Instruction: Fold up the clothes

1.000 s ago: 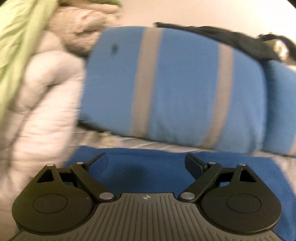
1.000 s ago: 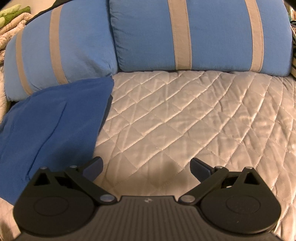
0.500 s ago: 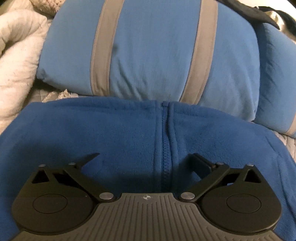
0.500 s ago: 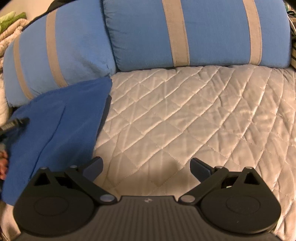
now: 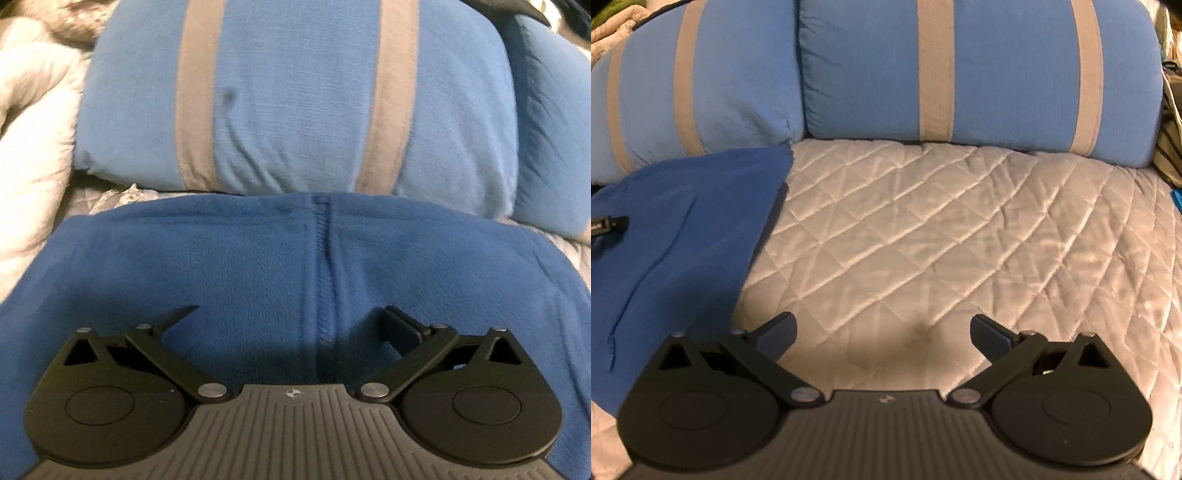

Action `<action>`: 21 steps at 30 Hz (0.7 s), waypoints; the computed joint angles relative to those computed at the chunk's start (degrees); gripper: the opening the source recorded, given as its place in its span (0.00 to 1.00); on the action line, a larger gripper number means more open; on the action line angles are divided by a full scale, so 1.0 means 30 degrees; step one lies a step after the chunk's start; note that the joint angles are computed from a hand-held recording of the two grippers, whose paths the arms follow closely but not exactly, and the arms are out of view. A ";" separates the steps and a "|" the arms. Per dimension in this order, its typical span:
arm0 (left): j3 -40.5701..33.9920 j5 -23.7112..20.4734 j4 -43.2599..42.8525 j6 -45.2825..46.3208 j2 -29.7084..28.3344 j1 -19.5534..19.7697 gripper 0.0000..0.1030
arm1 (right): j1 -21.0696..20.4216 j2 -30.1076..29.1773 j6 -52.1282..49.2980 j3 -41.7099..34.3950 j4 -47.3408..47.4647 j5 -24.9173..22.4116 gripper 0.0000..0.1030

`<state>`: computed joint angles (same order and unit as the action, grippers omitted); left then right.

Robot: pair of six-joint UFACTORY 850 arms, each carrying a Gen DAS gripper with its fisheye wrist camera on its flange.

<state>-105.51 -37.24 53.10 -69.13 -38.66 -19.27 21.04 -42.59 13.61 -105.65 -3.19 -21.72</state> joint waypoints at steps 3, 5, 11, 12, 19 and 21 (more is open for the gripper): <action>-0.0573 -0.0609 0.0007 0.0667 -0.0029 -0.0479 1.00 | -0.0033 -0.0034 0.0766 -0.0068 -0.0422 -0.0230 1.00; -0.0906 -0.0653 0.0598 0.0426 -0.0121 -0.0985 1.00 | 0.0051 0.0015 0.2386 0.0019 -0.2203 -0.0276 1.00; -0.3756 0.0191 -0.1516 0.1548 -0.1854 -0.1995 1.00 | 0.0098 0.0081 0.4370 0.0131 -0.4244 -0.0466 1.00; -0.4669 -0.0062 -0.2104 0.2043 -0.2485 -0.2135 1.00 | 0.0104 0.0127 0.4604 0.0199 -0.4487 -0.0425 1.00; -0.8852 -0.1502 -0.3876 0.4582 -0.6073 -0.2380 1.00 | 0.0218 -0.0017 0.6769 0.0069 -0.7317 -0.0936 1.00; -0.7710 -0.0408 -0.3361 0.3558 -0.5492 -0.2251 1.00 | 0.0272 -0.0136 0.7499 -0.0073 -0.8188 -0.1212 1.00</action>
